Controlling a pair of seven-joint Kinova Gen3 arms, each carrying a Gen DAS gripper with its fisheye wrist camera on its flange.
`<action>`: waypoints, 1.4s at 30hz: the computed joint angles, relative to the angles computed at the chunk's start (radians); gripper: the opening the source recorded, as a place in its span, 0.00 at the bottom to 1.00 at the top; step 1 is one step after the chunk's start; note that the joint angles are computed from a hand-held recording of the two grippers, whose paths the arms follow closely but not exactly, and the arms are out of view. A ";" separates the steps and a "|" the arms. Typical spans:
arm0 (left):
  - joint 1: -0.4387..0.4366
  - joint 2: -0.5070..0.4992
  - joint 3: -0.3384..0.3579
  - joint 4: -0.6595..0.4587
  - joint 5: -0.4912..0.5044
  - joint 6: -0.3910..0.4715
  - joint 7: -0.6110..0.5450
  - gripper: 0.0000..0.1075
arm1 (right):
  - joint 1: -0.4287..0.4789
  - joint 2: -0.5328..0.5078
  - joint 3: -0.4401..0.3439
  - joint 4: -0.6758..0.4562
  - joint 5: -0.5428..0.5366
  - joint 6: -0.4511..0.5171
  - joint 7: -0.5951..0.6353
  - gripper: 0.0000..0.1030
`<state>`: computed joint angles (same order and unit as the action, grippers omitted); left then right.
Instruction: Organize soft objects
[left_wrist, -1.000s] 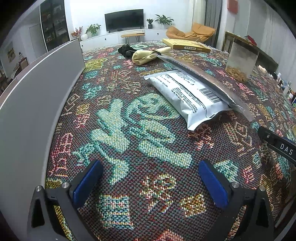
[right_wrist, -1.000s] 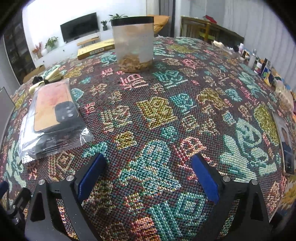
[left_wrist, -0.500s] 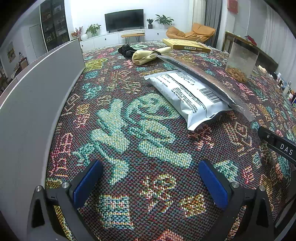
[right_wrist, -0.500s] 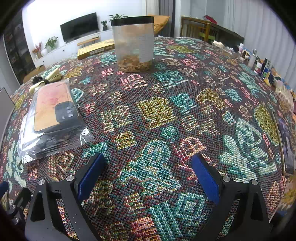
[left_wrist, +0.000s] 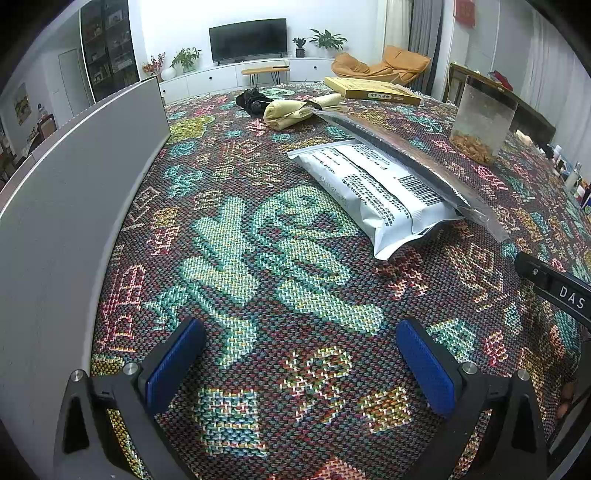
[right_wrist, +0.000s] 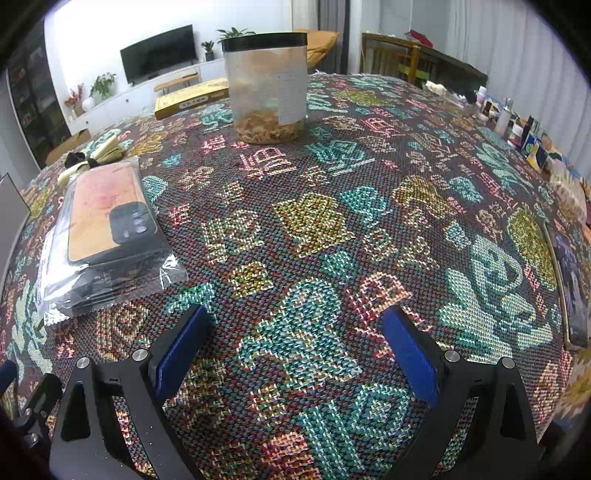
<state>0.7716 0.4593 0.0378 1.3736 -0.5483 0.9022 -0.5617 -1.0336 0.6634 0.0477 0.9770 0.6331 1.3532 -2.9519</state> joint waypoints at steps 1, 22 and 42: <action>0.000 0.001 0.000 -0.001 0.000 0.000 0.000 0.96 | 0.000 0.000 0.000 0.001 0.000 0.000 0.000 0.94; -0.001 0.000 0.001 0.001 -0.001 -0.001 0.001 0.96 | 0.025 -0.072 -0.038 0.121 0.001 -0.120 0.083 0.94; 0.000 0.001 0.000 0.000 -0.001 0.000 0.002 0.96 | 0.037 -0.108 -0.046 0.186 0.012 -0.195 0.067 0.94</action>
<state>0.7715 0.4603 0.0381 1.3732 -0.5494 0.9019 -0.5596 -0.9963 0.5555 0.0017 1.1631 0.6452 1.1587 -2.8844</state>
